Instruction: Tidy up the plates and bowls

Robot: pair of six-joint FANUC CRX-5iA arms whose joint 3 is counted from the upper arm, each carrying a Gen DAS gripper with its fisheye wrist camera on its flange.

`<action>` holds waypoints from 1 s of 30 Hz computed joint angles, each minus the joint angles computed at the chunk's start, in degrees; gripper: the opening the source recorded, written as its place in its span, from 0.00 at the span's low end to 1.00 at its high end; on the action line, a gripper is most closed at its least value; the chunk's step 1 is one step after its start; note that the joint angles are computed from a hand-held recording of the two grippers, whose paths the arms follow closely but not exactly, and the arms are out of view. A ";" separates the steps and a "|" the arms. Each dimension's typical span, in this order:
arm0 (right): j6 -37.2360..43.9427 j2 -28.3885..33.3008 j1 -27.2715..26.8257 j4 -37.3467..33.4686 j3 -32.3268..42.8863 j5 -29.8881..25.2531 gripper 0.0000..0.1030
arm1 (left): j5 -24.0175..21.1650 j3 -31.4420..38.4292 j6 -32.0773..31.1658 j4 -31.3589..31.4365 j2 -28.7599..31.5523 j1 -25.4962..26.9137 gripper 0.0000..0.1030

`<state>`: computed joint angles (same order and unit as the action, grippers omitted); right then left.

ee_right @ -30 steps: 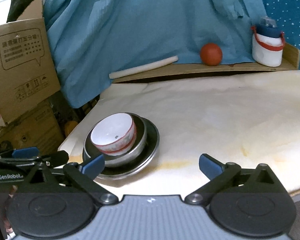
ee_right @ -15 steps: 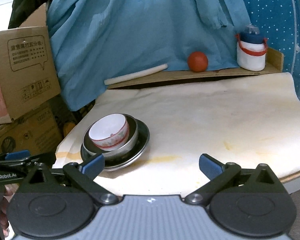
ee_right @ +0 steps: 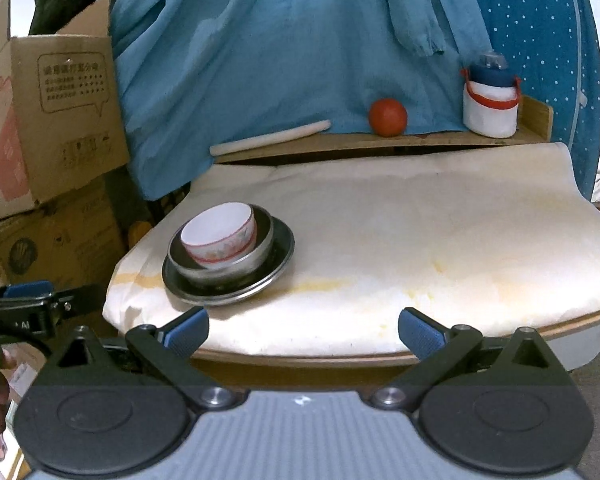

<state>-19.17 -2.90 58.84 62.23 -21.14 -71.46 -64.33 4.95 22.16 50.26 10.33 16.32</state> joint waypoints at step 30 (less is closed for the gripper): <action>1.57 -1.41 0.04 -2.78 -1.01 1.88 1.00 | 0.62 -0.23 0.13 -0.94 -0.16 -0.22 0.99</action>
